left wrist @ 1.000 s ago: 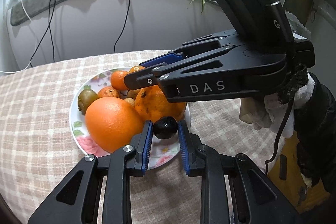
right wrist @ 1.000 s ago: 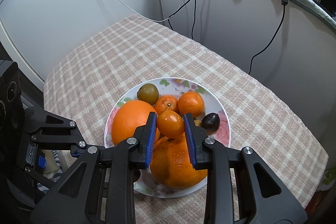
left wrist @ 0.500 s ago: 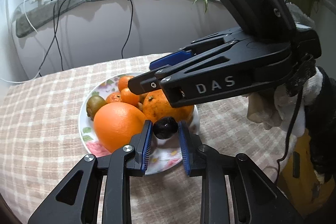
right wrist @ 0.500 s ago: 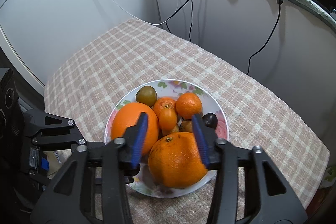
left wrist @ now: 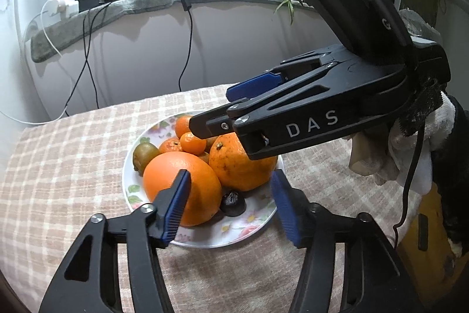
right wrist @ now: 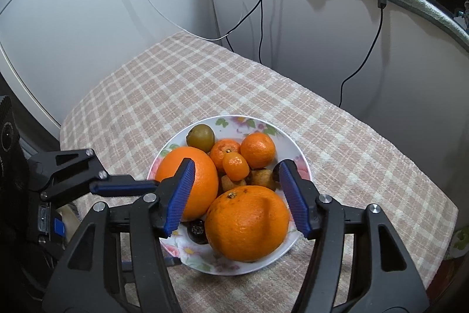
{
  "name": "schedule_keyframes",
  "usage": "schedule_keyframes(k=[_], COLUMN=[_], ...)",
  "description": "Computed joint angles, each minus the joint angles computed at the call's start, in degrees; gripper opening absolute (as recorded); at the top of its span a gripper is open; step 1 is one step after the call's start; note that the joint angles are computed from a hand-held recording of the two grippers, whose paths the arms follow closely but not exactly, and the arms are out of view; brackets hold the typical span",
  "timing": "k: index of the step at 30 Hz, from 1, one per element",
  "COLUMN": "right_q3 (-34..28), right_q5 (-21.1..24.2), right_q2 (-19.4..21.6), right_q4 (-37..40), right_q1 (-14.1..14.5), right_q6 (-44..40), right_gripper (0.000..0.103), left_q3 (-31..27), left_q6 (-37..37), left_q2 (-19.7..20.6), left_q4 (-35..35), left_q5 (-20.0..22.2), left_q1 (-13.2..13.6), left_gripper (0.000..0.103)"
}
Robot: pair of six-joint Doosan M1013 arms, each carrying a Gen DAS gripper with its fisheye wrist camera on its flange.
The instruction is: Organize fruits
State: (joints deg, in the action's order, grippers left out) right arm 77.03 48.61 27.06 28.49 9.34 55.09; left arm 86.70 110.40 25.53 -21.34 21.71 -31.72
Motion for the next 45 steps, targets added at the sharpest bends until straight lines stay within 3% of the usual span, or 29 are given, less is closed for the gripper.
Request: schedule_keyframes(k=[3, 9, 25, 41, 45], right_q3=[0.3, 1.6, 4.9, 13.3, 15.6], right_q5=[-0.7, -2.4, -7.3, -21.2, -24.8], right_q2=[-0.3, -1.2, -3.3, -9.2, -10.9], right_q4=[0.1, 0.8, 1.0, -3.5, -3.3], right_q1=[-0.1, 0.0, -0.5, 0.9, 1.3], right_q6=[0.1, -0.3, 4.0, 13.0, 14.1], right_gripper=[0.081, 0.087, 0.088, 0.088, 0.099], left_q3=[0.2, 0.2, 0.3, 1.8, 2.6], left_q6=[-0.9, -3.5, -7.6, -13.3, -16.3], left_q2=[-0.1, -0.3, -0.5, -1.6, -2.2], left_q4=[0.7, 2.6, 3.8, 6.7, 9.3], left_q5=[-0.3, -0.4, -0.9, -3.7, -4.7], left_q1=[0.0, 0.1, 1.2, 2.0, 2.0], left_gripper=[0.067, 0.071, 0.071, 0.071, 0.071])
